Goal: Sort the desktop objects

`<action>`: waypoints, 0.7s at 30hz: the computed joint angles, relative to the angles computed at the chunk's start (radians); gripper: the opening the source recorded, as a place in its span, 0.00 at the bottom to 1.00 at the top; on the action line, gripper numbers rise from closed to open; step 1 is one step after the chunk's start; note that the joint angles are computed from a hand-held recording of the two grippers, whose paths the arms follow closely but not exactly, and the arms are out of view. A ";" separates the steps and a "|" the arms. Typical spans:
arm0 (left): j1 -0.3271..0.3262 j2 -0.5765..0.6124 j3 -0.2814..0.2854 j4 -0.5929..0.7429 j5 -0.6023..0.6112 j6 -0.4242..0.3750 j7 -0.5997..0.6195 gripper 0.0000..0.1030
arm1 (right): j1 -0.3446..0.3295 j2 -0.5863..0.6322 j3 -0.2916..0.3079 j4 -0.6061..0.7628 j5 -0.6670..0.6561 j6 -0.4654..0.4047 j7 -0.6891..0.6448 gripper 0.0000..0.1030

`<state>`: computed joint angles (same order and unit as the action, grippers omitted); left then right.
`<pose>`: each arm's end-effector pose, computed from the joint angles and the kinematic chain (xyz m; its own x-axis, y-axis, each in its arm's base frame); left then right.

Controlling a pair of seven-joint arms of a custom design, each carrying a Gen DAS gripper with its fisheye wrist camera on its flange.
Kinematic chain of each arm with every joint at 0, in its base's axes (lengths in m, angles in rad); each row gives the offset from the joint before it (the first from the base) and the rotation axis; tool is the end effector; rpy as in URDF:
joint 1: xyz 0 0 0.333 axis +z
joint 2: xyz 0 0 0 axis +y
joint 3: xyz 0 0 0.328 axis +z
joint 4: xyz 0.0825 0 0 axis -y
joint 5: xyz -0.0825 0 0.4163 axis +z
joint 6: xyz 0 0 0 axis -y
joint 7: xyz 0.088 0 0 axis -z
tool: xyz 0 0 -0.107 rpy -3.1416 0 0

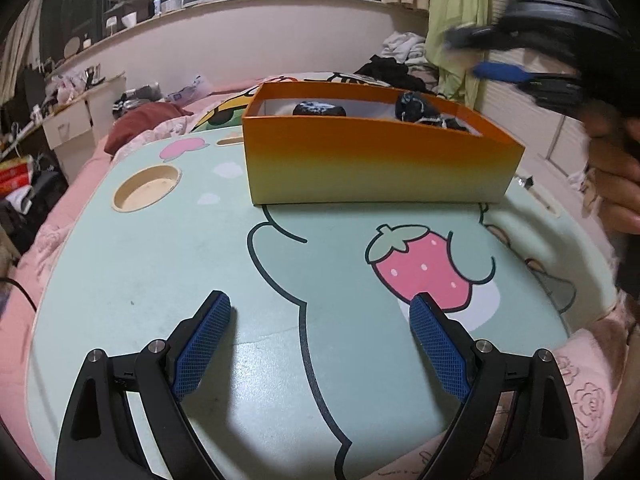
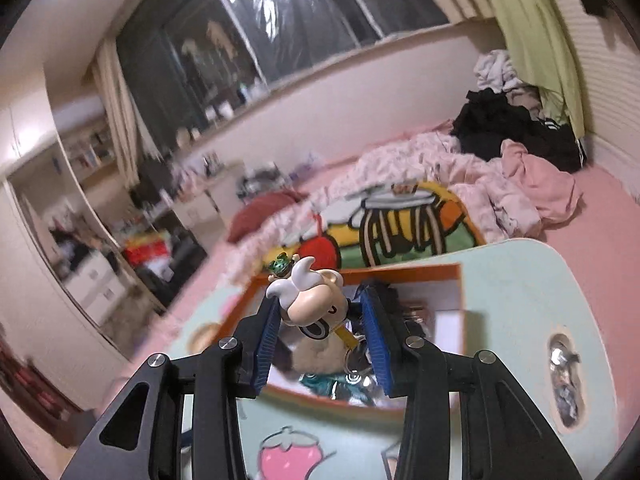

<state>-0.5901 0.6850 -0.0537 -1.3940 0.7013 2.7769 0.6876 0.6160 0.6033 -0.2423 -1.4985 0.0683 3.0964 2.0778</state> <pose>0.6347 -0.4981 0.3713 -0.3112 -0.9501 0.0225 -0.6700 0.2025 -0.7142 0.7199 0.3276 0.4426 0.0973 -0.9342 -0.3431 -0.5891 0.2238 -0.7764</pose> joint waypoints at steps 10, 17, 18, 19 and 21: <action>-0.007 -0.005 0.006 -0.004 0.024 -0.017 -0.011 0.88 | 0.378 0.010 -0.444 -0.181 -0.195 0.077 0.336 0.74; -0.011 -0.011 0.011 -0.012 0.041 -0.026 -0.035 0.88 | 0.456 -0.089 -0.440 -0.325 -0.162 -0.101 0.294 0.83; -0.012 -0.012 0.012 -0.012 0.043 -0.027 -0.038 0.88 | 0.422 -0.093 -0.395 -0.321 -0.146 -0.135 0.271 0.83; -0.011 -0.011 0.011 -0.012 0.045 -0.027 -0.039 0.88 | 0.416 -0.089 -0.385 -0.319 -0.147 -0.157 0.268 0.83; -0.011 -0.011 0.011 -0.011 0.047 -0.031 -0.042 0.89 | 0.478 -0.061 -0.453 -0.303 -0.247 -0.220 0.351 0.87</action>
<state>-0.6011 0.6743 -0.0425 -1.4046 0.7483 2.7455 0.6458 1.0945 0.5426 -0.6956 -1.8019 -0.1792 2.8763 2.4291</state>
